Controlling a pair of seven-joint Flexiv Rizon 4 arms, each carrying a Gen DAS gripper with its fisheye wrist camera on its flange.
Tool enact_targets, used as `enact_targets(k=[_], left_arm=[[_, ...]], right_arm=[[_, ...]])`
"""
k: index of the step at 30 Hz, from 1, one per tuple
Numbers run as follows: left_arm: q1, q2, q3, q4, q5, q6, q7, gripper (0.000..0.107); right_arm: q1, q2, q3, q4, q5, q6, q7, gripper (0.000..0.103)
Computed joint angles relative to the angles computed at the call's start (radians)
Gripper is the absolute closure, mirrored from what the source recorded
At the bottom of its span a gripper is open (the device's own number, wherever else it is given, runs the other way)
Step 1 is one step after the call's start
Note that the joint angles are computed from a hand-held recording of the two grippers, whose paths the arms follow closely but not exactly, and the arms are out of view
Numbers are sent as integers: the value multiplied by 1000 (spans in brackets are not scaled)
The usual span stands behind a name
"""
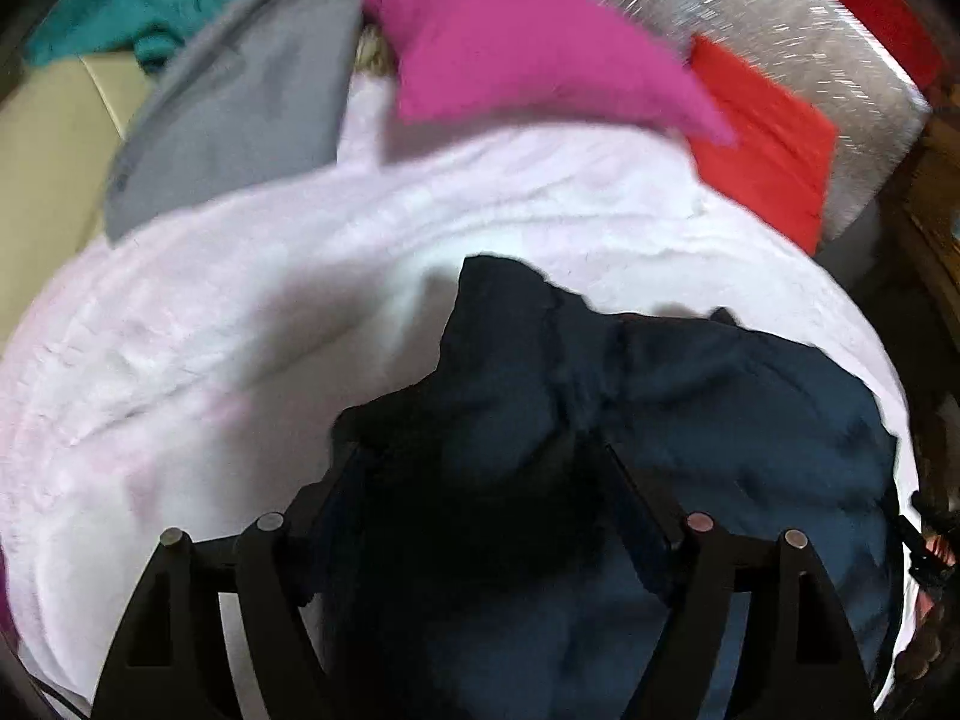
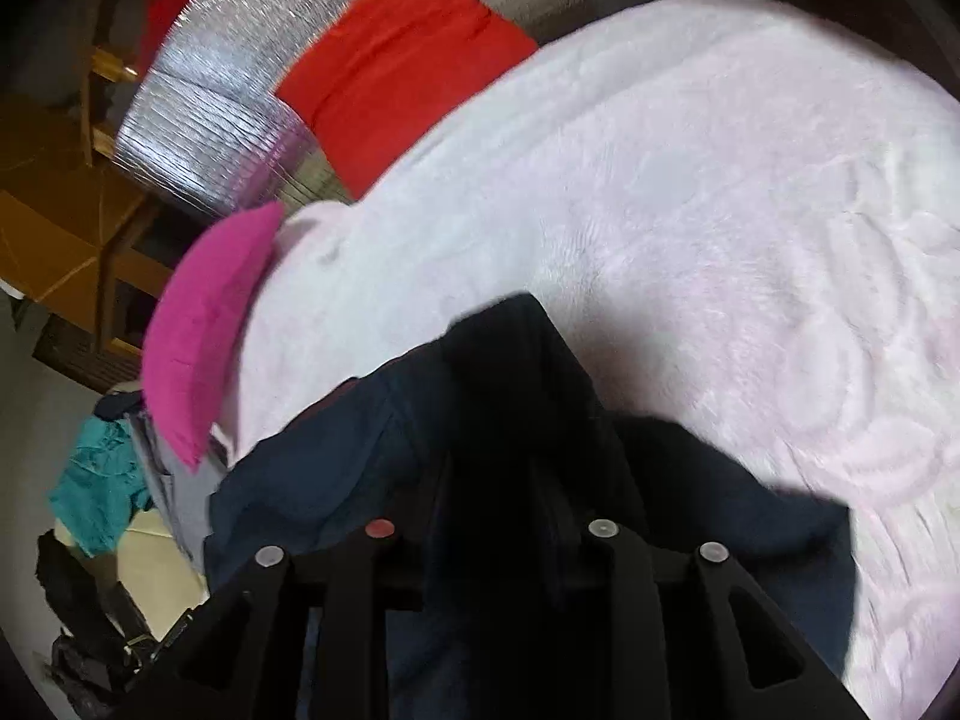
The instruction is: Fold large clothes
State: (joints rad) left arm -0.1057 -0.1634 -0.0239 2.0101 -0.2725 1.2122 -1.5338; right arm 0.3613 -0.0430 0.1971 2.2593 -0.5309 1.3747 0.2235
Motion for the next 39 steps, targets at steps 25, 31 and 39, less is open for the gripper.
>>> enact_targets(k=[25, 31, 39], left_arm=[[44, 737, -64, 295, 425, 10, -210, 16], [59, 912, -117, 269, 422, -92, -201, 15], [59, 1076, -132, 264, 411, -178, -206, 6]], right_arm=[[239, 321, 344, -227, -46, -941, -91, 33], [343, 270, 443, -412, -183, -1280, -59, 20], [499, 146, 501, -590, -323, -1621, 29, 10]])
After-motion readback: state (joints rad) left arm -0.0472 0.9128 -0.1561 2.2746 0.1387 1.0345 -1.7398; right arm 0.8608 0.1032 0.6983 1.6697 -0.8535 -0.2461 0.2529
